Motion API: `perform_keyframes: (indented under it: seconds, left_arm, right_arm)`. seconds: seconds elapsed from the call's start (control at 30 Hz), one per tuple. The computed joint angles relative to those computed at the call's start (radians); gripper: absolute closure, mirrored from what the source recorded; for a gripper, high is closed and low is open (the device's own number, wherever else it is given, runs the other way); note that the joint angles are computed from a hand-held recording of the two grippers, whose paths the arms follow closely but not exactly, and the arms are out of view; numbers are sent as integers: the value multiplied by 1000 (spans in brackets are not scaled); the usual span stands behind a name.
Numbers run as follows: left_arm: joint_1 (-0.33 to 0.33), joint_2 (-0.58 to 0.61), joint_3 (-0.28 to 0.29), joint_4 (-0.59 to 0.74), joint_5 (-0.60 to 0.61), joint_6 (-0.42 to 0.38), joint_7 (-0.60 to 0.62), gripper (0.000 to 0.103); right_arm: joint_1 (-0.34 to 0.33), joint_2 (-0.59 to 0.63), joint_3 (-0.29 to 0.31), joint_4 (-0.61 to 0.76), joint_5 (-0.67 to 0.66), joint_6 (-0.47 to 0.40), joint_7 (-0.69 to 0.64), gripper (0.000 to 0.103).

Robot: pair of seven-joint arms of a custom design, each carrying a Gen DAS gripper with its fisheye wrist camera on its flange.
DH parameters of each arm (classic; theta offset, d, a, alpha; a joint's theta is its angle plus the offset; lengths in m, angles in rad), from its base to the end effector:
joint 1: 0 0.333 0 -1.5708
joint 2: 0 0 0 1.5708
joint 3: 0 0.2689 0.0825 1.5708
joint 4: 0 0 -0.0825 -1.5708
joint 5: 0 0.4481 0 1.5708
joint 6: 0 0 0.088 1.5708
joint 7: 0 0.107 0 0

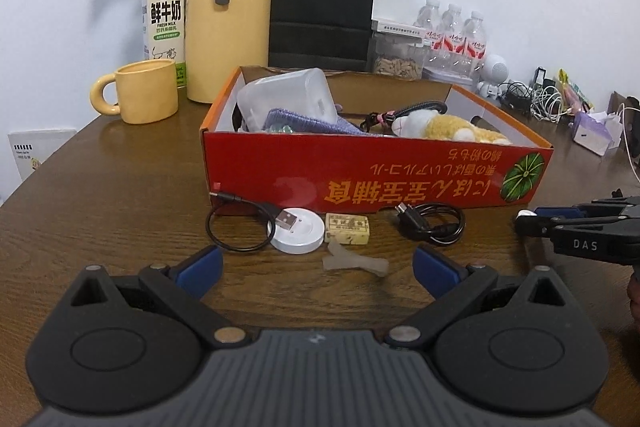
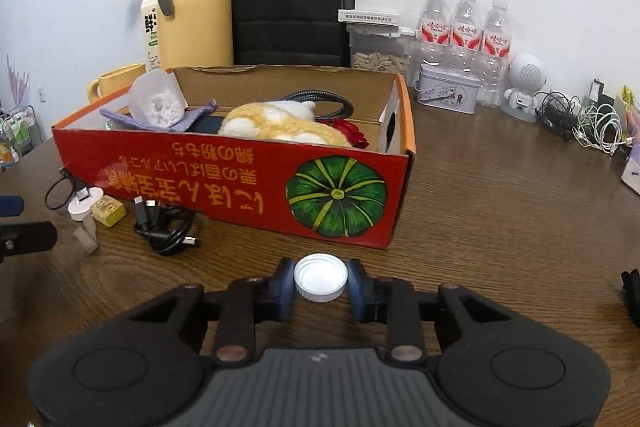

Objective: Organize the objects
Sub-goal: 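Withdraw both tools from the box back toward the table items, then grasp a white cap with the right gripper while the left gripper grasps the clear plastic piece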

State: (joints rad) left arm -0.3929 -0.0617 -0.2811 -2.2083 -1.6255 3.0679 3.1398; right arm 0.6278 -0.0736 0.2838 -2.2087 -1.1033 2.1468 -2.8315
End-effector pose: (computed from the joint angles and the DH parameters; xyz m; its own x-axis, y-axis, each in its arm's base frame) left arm 0.5021 -0.2993 0.3663 -0.6460 -0.7601 0.0704 -0.4529 0.3075 -0.8369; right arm 0.3890 0.4410 0.3498 -0.3226 -0.9465 0.0089 -0.5663 0.1854 -0.8030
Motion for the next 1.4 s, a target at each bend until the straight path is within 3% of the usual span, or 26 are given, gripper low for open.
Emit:
perform_keyframes:
  seconds: [0.13,0.3,0.47,0.6,0.83,0.93,1.0,1.1,1.17,1.4]
  left_arm:
    - [-2,5,-2,2,13,9,-10,0]
    - [-5,10,-4,3,26,22,-15,0]
    - [-10,17,-10,2,67,39,-46,0]
    - [-18,27,-15,0,145,59,-114,0]
    - [-33,47,-26,14,157,97,-96,0]
    - [-35,51,-30,15,183,96,-109,12]
    - [-36,55,-33,9,249,98,-166,31]
    - [-36,58,-35,-7,371,95,-274,50]
    - [-36,61,-36,-10,408,89,-300,58]
    - [-30,68,-45,11,315,85,-207,86]
  right_arm:
    - [6,0,8,3,-23,-29,13,76]
    - [37,14,32,21,-100,-140,51,76]
    - [72,32,43,41,-163,-198,68,76]
    - [87,40,36,49,-181,-197,55,76]
    - [92,32,33,39,-195,-193,76,76]
    - [93,29,33,35,-202,-189,83,76]
    - [93,27,33,32,-205,-186,86,76]
    - [92,26,34,31,-208,-182,89,76]
    - [91,25,34,30,-210,-180,90,76]
    - [89,23,34,27,-215,-172,91,76]
